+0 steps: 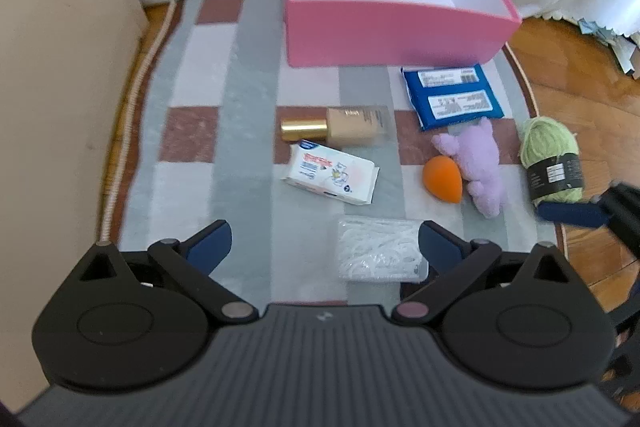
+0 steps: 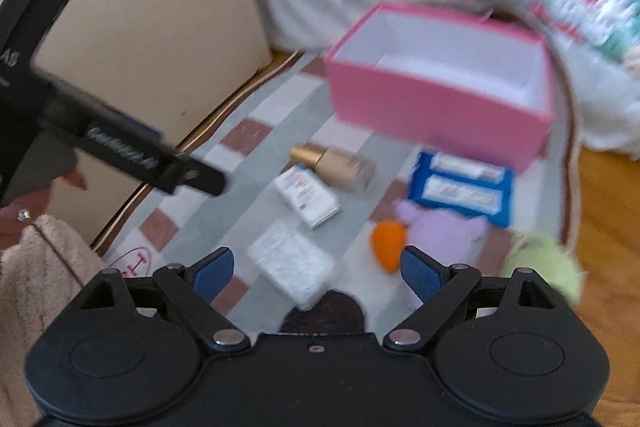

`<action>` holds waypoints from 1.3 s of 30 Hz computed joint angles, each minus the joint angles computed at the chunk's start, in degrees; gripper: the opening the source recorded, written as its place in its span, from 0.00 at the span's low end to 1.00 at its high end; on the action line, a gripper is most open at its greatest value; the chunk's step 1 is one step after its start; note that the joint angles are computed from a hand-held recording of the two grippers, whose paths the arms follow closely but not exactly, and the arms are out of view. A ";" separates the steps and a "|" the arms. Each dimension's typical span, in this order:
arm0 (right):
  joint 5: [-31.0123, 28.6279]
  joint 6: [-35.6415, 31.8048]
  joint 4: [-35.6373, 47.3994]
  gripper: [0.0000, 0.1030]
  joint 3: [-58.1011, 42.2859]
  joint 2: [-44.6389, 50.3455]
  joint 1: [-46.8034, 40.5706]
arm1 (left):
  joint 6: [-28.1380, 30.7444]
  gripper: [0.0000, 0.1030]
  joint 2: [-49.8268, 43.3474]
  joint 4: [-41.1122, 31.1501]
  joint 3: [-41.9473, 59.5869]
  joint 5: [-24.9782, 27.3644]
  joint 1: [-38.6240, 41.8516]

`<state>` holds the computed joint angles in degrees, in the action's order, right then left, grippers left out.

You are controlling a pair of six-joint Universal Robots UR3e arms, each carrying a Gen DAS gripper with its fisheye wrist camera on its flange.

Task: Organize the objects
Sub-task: 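Lower the left gripper onto the clear floss-pick box and close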

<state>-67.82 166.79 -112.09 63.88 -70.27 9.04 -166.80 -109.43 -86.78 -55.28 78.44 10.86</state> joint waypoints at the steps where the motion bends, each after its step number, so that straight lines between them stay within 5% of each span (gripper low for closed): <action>1: 0.22 0.53 0.81 0.90 -1.19 1.75 0.34 | -0.24 0.97 -0.81 0.87 -0.73 -0.35 -0.20; 10: -2.33 1.53 -3.32 0.88 0.95 8.84 3.47 | -2.02 0.89 -2.46 7.80 -11.45 -5.01 1.38; 17: -4.72 1.39 -11.97 0.85 7.27 9.11 6.71 | -0.05 0.73 -0.63 12.83 -19.46 -11.30 4.57; 24: -9.91 2.29 -18.12 0.60 9.29 10.99 8.82 | 0.27 0.49 -1.25 14.75 -22.59 -15.34 5.65; 39: -4.91 0.02 -24.92 0.63 14.58 11.10 6.20 | -0.50 0.52 1.89 23.29 -31.09 -15.40 5.29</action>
